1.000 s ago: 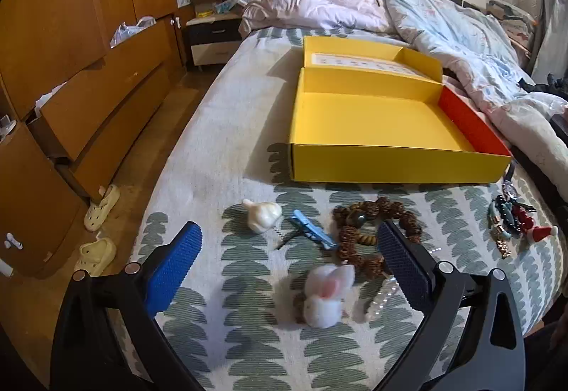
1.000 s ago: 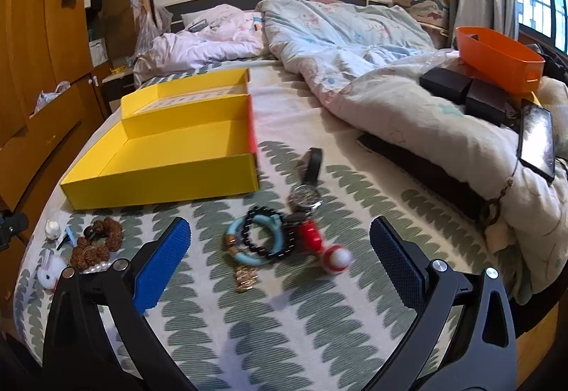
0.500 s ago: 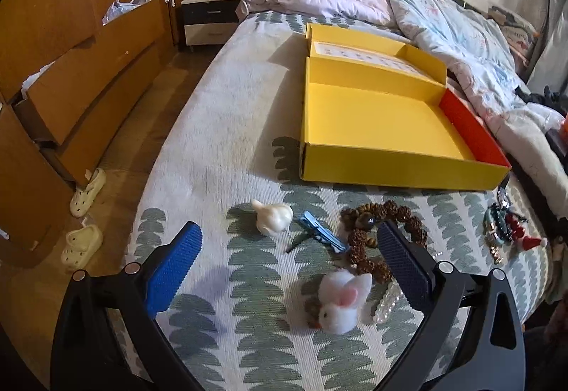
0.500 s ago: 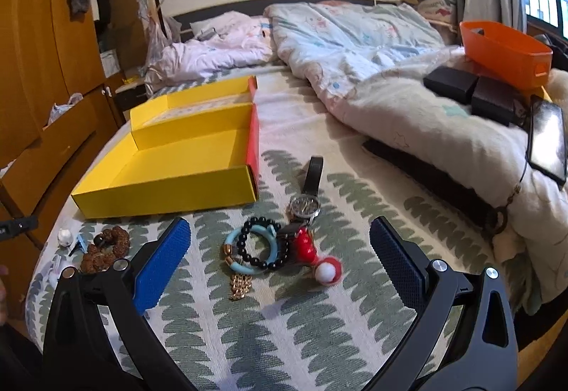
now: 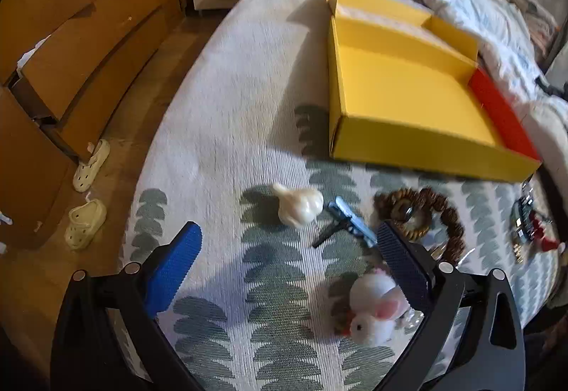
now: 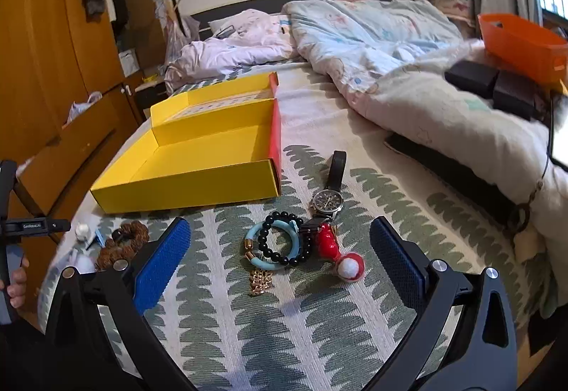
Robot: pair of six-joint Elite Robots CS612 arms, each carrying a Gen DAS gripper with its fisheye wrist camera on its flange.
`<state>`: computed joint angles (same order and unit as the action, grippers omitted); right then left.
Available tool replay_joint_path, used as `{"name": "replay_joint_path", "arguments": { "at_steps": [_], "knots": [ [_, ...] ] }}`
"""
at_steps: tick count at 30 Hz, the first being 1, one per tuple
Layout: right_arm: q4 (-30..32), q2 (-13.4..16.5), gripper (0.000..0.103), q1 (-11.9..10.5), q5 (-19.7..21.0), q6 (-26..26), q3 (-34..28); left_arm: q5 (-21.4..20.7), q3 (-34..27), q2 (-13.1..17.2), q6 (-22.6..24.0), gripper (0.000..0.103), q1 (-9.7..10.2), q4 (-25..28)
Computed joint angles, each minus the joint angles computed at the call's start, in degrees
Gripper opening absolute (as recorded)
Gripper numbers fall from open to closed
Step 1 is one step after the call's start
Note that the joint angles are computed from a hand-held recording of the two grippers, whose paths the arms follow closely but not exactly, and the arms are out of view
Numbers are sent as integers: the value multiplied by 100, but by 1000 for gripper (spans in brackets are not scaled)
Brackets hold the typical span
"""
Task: Organize jewelry
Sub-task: 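Move the left tool toward the white plush bunny while the right tool approaches the red Santa-hat figure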
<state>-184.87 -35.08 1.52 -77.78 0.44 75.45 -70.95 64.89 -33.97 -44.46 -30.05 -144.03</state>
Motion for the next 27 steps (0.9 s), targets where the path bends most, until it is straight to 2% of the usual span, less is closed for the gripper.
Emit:
{"name": "replay_joint_path", "arguments": {
  "at_steps": [2,4,6,8,11,14,17,21,23,25,27],
  "knots": [
    [-13,5,100,4,46,-74,-1,-25,16,6,-48,98,-8,-28],
    [46,4,100,-12,264,-148,-5,-251,115,-23,-146,98,1,-265],
    [38,7,100,27,128,-275,-5,-503,214,-53,-144,98,4,-545],
    [32,10,100,66,-19,-450,-5,-506,248,-72,-75,98,-32,-619],
    [111,-1,100,61,187,-546,8,-390,217,-64,111,98,-109,-567],
    [196,-10,100,98,138,-722,13,-494,188,-40,151,98,-128,-518],
    [286,-14,100,113,-17,-810,23,-310,79,10,163,98,-176,-214],
    [448,-27,98,71,-39,-757,47,358,20,14,282,98,-313,185],
    [314,-32,98,74,-255,-785,101,682,64,-1,305,98,-377,212],
    [297,-32,98,62,-420,-743,114,816,85,1,317,98,-408,226],
    [432,-40,98,-6,-297,-489,107,823,69,20,364,98,-414,265]
  ]
}}
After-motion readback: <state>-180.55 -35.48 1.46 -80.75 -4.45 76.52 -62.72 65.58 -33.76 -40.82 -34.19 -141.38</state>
